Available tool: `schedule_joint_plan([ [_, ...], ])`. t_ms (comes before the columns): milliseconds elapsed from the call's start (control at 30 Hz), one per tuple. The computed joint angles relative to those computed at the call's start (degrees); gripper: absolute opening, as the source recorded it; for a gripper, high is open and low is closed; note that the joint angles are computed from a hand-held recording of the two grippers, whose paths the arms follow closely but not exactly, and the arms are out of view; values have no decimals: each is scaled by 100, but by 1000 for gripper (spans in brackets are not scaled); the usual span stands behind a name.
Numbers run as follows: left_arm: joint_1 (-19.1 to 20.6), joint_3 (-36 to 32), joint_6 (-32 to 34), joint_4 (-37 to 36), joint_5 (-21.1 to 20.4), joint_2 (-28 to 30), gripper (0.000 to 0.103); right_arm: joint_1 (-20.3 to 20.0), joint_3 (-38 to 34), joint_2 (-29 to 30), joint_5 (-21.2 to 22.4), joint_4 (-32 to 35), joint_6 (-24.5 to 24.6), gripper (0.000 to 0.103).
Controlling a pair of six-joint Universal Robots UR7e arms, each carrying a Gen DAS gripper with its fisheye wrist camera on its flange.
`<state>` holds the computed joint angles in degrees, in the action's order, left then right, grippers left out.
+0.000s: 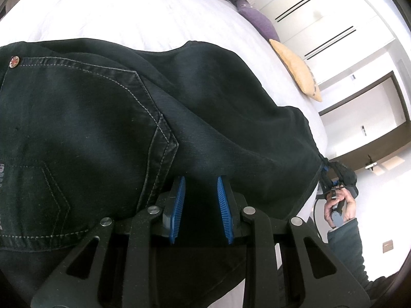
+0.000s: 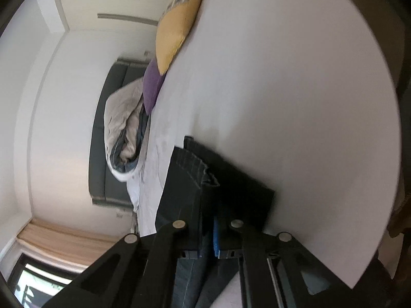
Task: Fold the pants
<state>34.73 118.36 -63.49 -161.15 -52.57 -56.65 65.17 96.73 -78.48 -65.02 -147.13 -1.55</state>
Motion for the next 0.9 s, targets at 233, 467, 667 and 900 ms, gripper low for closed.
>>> schedule_joint_plan([
  [233, -9, -75, 14, 15, 9, 49, 25, -80, 424, -214, -118, -692, 133, 6],
  [467, 37, -114, 177, -169, -47, 157, 25, -149, 498, -236, -77, -989, 332, 6],
  [667, 85, -5, 309, -409, -73, 123, 25, -219, 452, -138, -60, -826, 120, 3],
  [900, 104, 154, 375, -628, -143, 16, 25, 3, 244, -423, -923, -555, -112, 44],
])
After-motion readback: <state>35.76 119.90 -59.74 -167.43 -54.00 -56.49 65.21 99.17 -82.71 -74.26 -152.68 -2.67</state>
